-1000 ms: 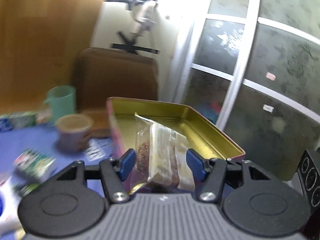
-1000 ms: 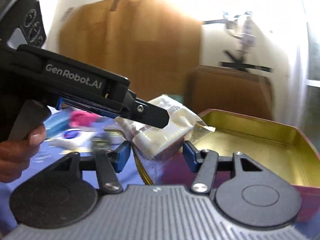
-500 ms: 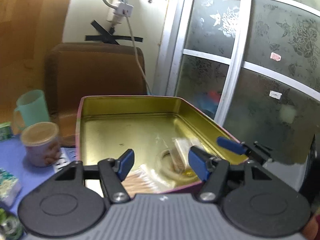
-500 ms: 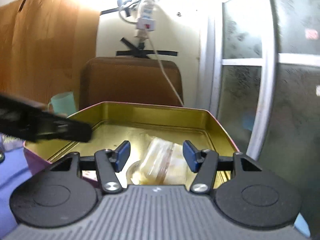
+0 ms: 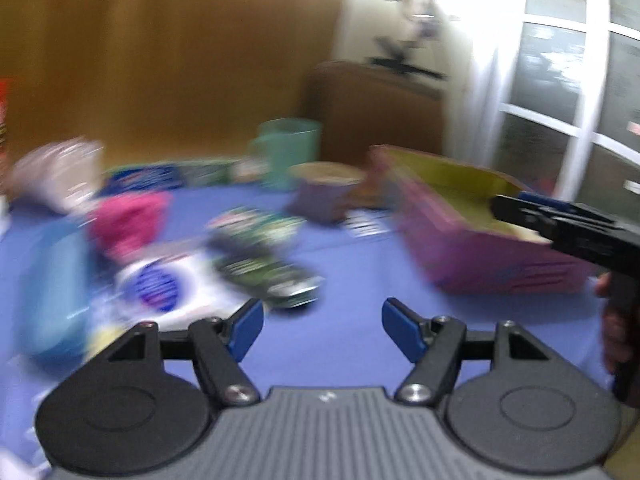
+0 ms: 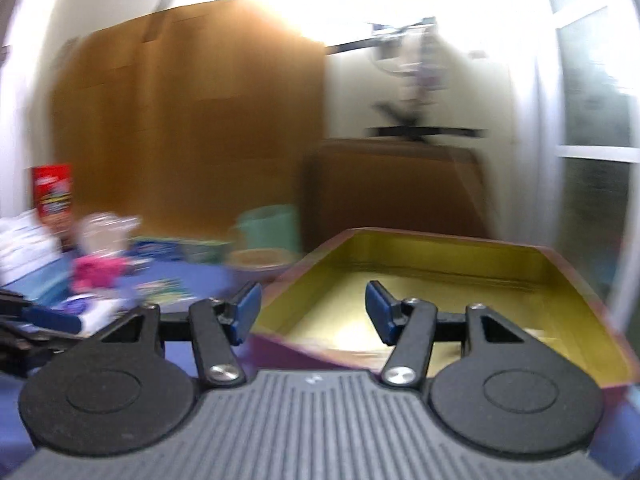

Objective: Organize soft objects

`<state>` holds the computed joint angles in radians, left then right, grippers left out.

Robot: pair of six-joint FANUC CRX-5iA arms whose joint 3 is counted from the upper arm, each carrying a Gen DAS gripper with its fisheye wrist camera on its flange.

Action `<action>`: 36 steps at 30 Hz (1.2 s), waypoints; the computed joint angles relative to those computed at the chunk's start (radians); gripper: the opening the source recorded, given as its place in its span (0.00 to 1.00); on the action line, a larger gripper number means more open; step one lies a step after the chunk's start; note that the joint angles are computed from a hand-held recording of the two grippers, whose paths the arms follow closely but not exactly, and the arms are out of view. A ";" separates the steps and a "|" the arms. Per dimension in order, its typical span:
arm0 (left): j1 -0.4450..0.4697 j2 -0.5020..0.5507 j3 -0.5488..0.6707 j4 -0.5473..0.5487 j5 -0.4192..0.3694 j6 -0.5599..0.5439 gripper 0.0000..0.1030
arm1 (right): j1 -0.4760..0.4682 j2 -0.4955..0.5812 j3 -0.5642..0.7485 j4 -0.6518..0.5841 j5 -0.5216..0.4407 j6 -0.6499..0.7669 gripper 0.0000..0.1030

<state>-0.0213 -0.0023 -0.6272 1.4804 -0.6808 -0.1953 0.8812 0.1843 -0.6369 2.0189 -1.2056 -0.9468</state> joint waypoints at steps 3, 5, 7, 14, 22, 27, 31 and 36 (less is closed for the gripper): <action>0.025 0.012 -0.005 0.042 0.049 0.010 0.65 | -0.052 0.015 0.069 0.097 0.185 0.024 0.54; 0.052 0.028 -0.002 0.061 0.001 0.051 0.65 | -0.086 0.039 0.133 0.139 0.304 0.052 0.54; 0.031 0.019 -0.026 0.160 0.010 -0.020 0.65 | -0.113 0.081 0.215 0.130 0.398 0.114 0.54; 0.032 0.017 -0.042 0.216 -0.028 -0.078 0.66 | -0.137 0.262 0.535 -0.255 0.621 0.549 0.73; 0.072 0.060 -0.008 0.207 -0.095 -0.003 0.72 | -0.137 0.180 0.416 -0.104 0.576 0.290 0.55; 0.124 0.088 0.031 0.079 -0.191 0.120 0.71 | -0.077 0.030 0.179 0.056 0.501 0.111 0.55; 0.146 0.119 0.076 -0.042 -0.327 0.230 0.71 | -0.022 -0.009 0.076 0.040 0.467 0.102 0.57; 0.106 0.119 0.102 -0.153 -0.351 0.264 0.71 | -0.005 -0.007 0.040 0.004 0.462 0.093 0.63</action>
